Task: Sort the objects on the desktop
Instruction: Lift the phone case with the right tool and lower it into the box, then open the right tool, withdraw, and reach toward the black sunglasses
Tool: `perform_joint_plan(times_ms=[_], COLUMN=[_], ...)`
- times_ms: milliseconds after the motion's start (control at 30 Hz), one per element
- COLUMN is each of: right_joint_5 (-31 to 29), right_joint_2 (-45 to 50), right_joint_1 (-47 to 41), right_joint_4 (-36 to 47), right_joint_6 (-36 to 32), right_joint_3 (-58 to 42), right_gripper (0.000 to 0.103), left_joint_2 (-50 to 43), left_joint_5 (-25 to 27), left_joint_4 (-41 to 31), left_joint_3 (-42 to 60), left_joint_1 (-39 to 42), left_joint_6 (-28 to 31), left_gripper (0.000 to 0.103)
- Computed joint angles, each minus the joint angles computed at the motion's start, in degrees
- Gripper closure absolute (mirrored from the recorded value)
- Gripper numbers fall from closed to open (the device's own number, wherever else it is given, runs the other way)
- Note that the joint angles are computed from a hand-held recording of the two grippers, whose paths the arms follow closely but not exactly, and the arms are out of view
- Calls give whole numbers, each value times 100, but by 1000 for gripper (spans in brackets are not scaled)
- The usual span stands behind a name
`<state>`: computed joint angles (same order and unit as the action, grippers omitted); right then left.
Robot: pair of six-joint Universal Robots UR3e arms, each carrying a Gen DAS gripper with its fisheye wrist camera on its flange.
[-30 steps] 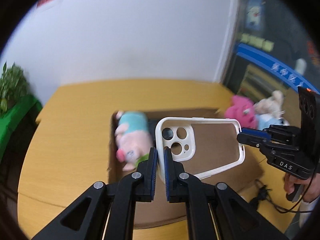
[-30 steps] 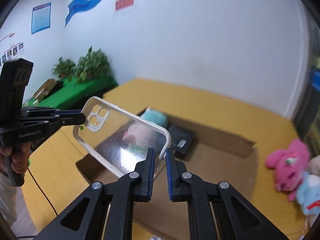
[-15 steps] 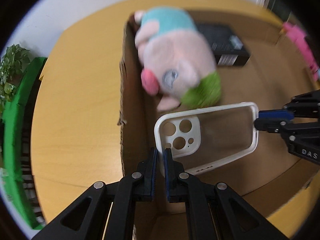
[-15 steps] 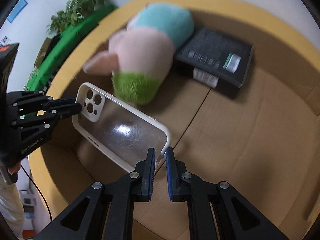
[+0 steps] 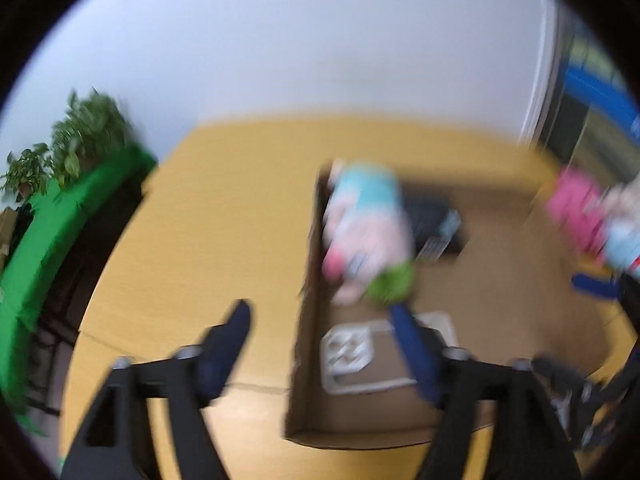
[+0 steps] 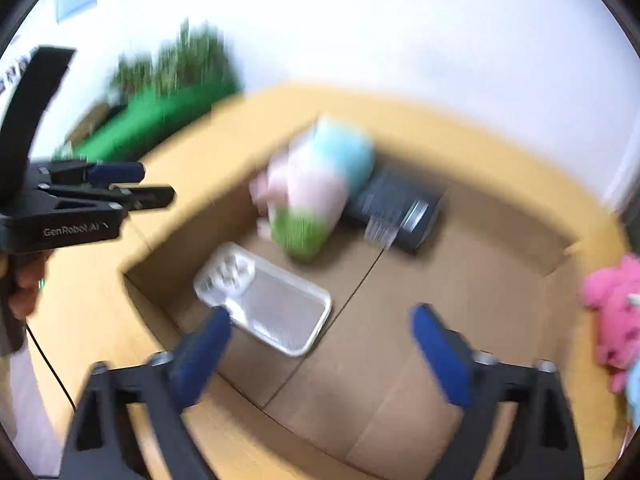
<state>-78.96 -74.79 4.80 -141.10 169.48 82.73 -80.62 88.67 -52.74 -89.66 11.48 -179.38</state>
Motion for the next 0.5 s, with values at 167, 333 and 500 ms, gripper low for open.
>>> perform_joint_plan(times_ms=[167,333,500], right_joint_5=[-546,-1217,-1241], right_joint_2=[-1601,-2179,-3405], right_joint_1=[103,318,20], right_joint_4=[-1312,-1275,-850], right_joint_6=[632,836,815], right_joint_3=[1928,2474,3141], right_gripper=[0,0,0], left_joint_2=[1010,930,681], left_joint_5=[514,891,1089], left_joint_4=[1202,1539,1605], left_joint_3=[-871,-964,-934], left_joint_1=[-889,-1606,-2036], left_joint_6=[-585,-798,-910], left_gripper=[23,23,23])
